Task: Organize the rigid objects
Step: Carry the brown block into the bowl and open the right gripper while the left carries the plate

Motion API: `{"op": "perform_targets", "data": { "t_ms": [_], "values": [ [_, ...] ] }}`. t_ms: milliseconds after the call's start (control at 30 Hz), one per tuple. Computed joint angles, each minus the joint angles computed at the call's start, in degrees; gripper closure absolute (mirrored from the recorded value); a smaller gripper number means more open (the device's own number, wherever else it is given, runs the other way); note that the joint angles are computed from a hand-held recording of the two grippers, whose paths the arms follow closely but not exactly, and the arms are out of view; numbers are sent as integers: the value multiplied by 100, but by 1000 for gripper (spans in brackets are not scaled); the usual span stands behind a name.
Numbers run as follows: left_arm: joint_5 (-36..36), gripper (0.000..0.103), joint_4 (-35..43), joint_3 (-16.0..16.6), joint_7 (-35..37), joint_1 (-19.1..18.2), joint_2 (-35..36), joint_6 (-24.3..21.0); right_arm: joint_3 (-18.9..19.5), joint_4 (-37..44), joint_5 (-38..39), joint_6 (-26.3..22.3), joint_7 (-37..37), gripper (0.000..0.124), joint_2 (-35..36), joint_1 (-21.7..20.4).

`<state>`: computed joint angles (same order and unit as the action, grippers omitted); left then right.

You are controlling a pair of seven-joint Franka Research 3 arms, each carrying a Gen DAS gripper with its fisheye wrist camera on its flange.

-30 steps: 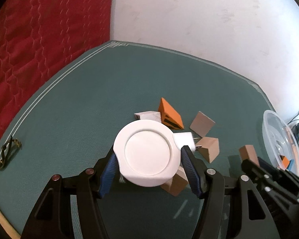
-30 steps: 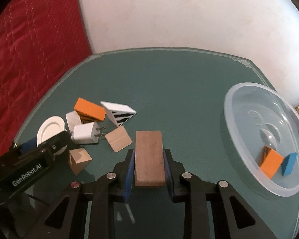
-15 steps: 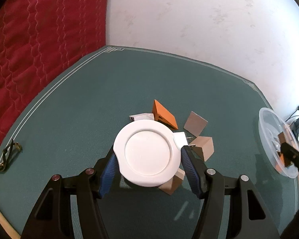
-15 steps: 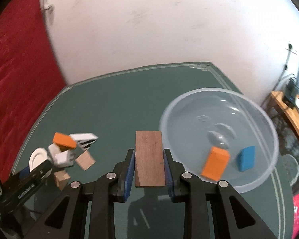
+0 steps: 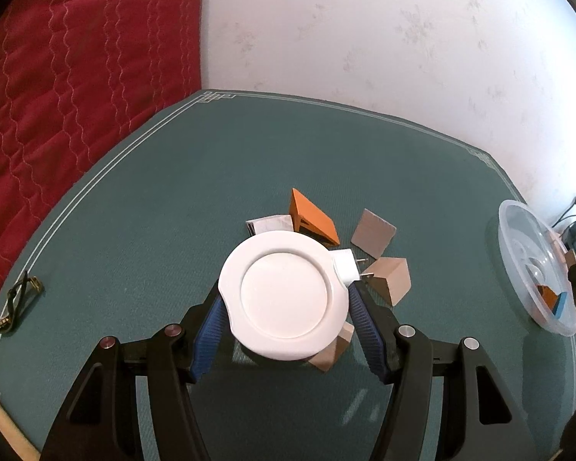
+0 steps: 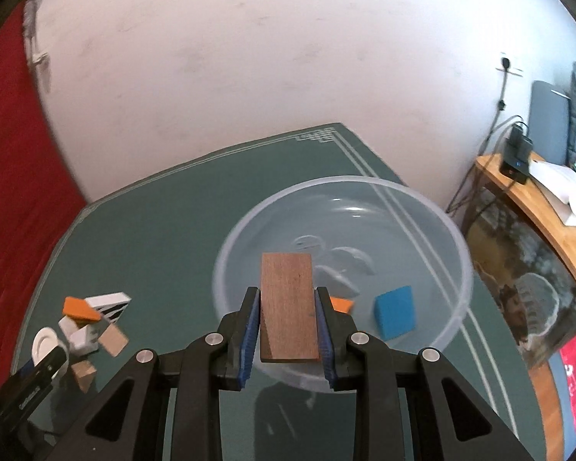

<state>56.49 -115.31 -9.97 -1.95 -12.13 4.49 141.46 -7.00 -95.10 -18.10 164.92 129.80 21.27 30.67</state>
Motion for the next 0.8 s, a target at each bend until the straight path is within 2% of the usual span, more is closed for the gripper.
{"op": "perform_targets", "data": {
  "t_ms": [100, 200, 500, 800],
  "values": [
    [8, 40, 22, -12, 23, -20, 11, -47, -188, -5, -113, 3, 309, 94, 26, 63],
    [18, 40, 40, -22, 43, -41, 6, -76, -240, -87, -95, 73, 512, 83, 8, 7],
    [55, 40, 137, -66, 164, -103, -31, -134, -292, -450, -280, 172, 865, 83, -214, -78],
    [-67, 40, 437, -109, 547, -180, 84, 137, -385, -893, -768, 309, 1244, 81, -527, -107]
  ]
}}
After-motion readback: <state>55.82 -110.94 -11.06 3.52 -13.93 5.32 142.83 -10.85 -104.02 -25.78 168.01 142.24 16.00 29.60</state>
